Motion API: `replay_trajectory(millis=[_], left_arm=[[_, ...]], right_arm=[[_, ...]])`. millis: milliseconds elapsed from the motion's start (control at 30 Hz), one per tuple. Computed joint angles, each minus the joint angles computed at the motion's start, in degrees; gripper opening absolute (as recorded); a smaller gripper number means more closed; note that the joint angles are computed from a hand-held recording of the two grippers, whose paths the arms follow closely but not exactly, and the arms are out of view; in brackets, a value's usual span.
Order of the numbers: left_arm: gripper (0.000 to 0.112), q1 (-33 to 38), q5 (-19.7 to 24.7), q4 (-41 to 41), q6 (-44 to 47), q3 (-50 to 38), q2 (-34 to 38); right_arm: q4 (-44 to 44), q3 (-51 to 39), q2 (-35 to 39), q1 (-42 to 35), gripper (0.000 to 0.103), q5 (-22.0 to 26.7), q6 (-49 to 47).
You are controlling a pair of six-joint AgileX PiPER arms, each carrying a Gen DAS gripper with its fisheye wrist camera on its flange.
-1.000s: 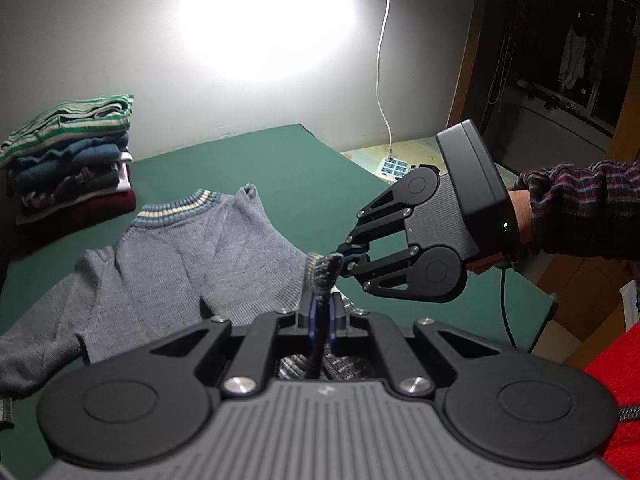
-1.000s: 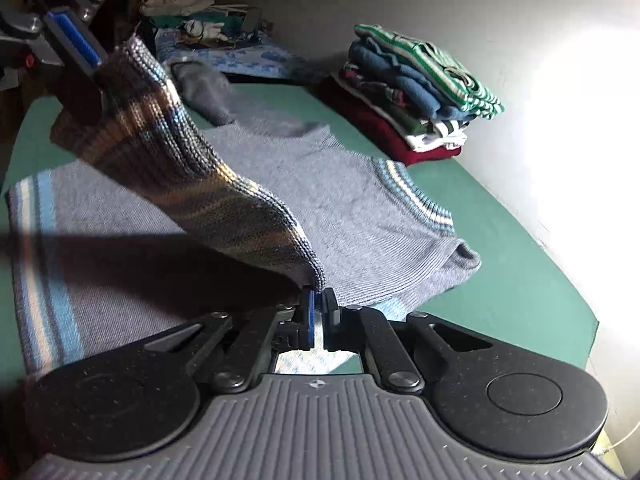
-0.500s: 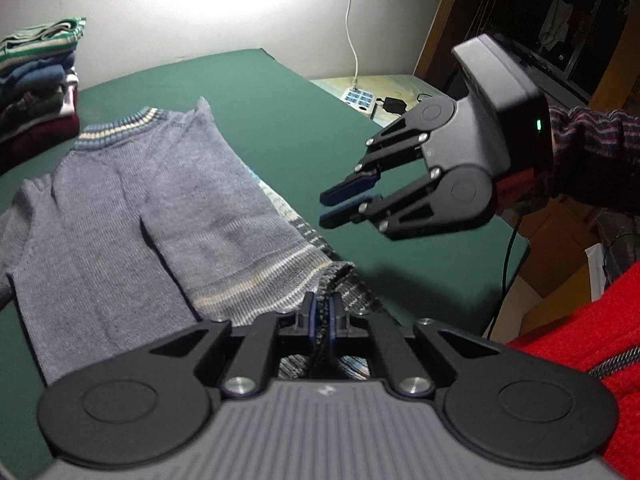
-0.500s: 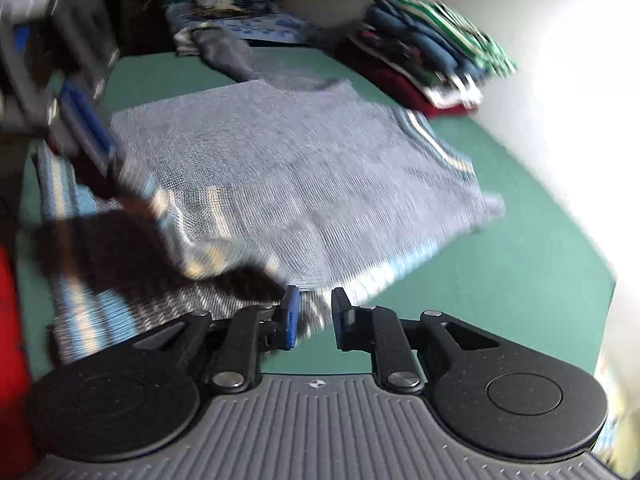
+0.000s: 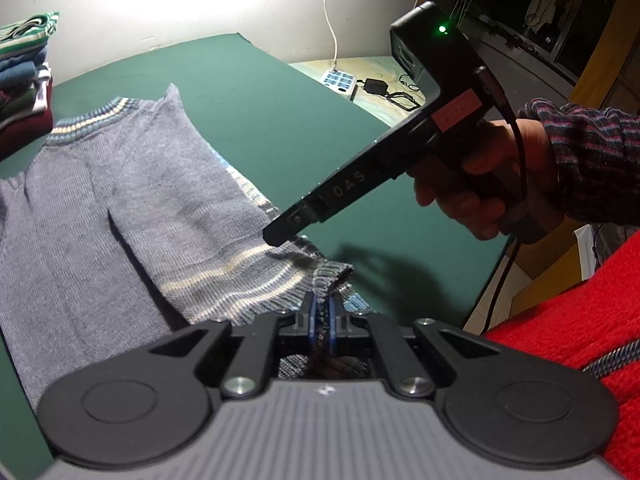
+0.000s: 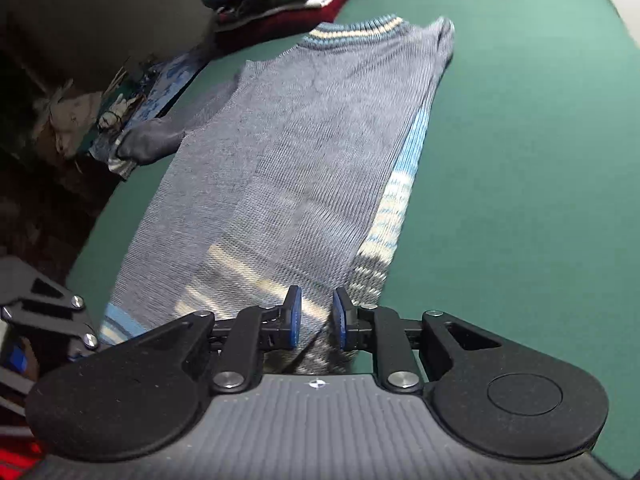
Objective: Fold clothes
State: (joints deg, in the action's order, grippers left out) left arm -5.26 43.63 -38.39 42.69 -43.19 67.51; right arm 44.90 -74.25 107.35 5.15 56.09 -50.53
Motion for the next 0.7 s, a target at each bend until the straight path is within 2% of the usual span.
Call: replay_trajectory(millis=[33,100,167,200,233,400,533,633,700], left_arm=[[0.002,-0.1,0.0,0.2,-0.2,0.0,0.0],[0.002,-0.2,0.1,0.3,-0.3,-0.1,0.0],[0.002,-0.3,0.3,0.3,-0.4,-0.2,-0.1],[0.002,-0.4,0.4,0.3,-0.3,-0.3,-0.1],[0.002,-0.2,0.7,-0.1,-0.1,-0.4,0.0],[0.002,0.7,2.5,-1.6,1.3,-0.8,0.1],[0.004,0.6,2.2,-3.6,3.3,0.0,1.5],[0.004,0.5,2.0,-4.6,4.5,0.5,3.5],[0.005,1.2,3.1,-5.7,5.8,0.8,5.0]], right_arm=[[-0.2,0.7,-0.6,0.1,0.032,-0.4,0.0],[-0.5,1.2,-0.9,0.2,0.032,-0.6,0.0],[-0.9,1.0,-0.6,0.1,0.022,-0.2,0.3],[-0.6,1.1,-0.6,-0.1,0.011,0.0,0.1],[0.1,1.5,-0.6,-0.5,0.006,0.2,-0.5],[3.0,4.0,-3.0,-1.8,0.004,-0.4,-4.5],[2.5,5.5,-3.8,-2.0,0.004,-1.7,-5.0],[2.1,7.0,-3.2,-1.0,0.004,-3.8,-5.5],[2.1,9.2,-4.2,-0.1,0.004,-7.0,-8.6]])
